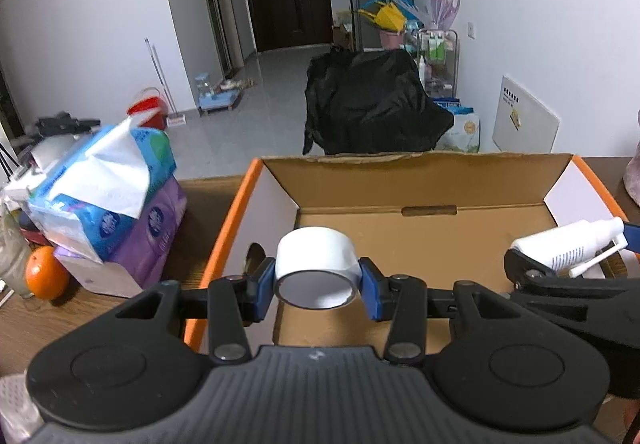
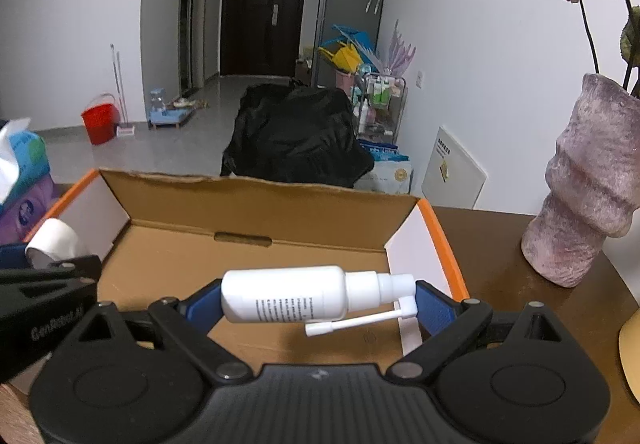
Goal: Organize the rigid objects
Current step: 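Open the right tool to drop the spray bottle while the left releases the tape roll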
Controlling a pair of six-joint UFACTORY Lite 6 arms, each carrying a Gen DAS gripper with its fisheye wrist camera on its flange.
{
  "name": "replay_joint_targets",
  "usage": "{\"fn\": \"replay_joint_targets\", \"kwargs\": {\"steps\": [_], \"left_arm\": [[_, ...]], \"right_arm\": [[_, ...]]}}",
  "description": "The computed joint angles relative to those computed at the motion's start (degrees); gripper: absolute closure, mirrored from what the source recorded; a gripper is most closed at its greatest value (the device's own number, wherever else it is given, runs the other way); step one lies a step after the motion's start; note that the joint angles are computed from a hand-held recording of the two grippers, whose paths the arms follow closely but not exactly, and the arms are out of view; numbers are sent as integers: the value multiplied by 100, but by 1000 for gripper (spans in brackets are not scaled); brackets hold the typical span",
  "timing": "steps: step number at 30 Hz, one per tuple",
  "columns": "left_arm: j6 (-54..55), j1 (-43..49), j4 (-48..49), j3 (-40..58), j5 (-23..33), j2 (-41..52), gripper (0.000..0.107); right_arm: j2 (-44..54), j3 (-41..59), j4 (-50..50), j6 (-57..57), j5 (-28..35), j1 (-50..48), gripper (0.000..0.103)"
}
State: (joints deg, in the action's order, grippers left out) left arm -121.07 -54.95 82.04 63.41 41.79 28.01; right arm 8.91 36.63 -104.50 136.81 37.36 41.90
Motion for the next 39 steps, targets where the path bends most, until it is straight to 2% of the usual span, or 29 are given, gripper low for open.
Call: {"fn": "replay_joint_targets", "kwargs": {"steps": [6,8,9,11,12,16,25,34,39], "left_arm": [[21,160,59,14,-268,114,59],[-38,194,116,-65,-342,33,32],[-182,140,190,-132,-181,-4,27],[-277,80,219,-180,66,-44,4],[-413,100,327,-278,62,-130,4],[-870,221,550,-603,-228,-513,4],[-920,-44,534,-831,-43,-841,4],[-710,-639,44,-1189,289,-1469,4],[-576,-1024,-320,-1392,564,-1857,4]], "right_arm": [[129,62,16,-186,-200,-164,6],[81,-14,-35,-181,-264,-219,6],[42,-71,-87,-137,-276,-216,6],[-105,-237,-173,1,-207,-203,4],[-197,-312,-215,34,-229,-230,0],[-519,-566,-327,135,-240,-246,0],[-1149,-971,-55,-48,-109,31,0],[-2015,-1371,807,-719,47,435,0],[-2892,-1730,1801,-1397,404,1013,0]]}}
